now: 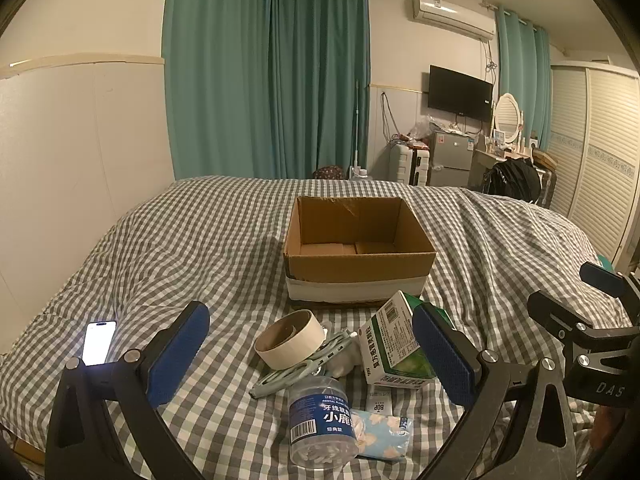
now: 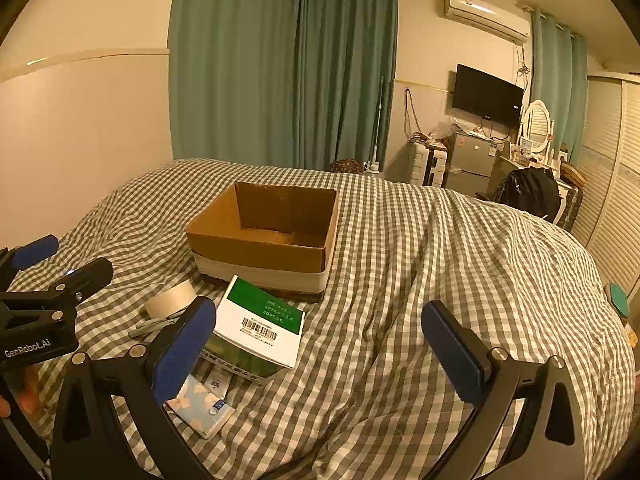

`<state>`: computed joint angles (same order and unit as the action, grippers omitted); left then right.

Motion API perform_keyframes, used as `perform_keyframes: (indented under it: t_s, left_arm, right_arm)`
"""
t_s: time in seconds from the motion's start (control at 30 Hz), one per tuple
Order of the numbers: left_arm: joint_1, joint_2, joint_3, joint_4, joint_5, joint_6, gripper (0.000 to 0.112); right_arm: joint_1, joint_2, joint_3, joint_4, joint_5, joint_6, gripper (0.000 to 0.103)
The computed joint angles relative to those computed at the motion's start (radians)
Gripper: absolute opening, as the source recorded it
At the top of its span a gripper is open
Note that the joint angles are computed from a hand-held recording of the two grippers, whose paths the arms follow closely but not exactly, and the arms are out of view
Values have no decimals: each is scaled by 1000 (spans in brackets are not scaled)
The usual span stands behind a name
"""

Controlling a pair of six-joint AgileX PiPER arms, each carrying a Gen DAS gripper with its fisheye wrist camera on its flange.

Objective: Organize objects

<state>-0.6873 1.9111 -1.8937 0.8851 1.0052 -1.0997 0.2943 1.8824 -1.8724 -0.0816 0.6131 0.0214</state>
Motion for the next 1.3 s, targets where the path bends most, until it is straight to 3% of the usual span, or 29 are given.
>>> perform_keyframes:
  t_s: [1.3]
  left_arm:
    - [-12,16,-30,-2,25,-25,103]
  right_arm:
    - [-1,17,-38,84,46,-73,103]
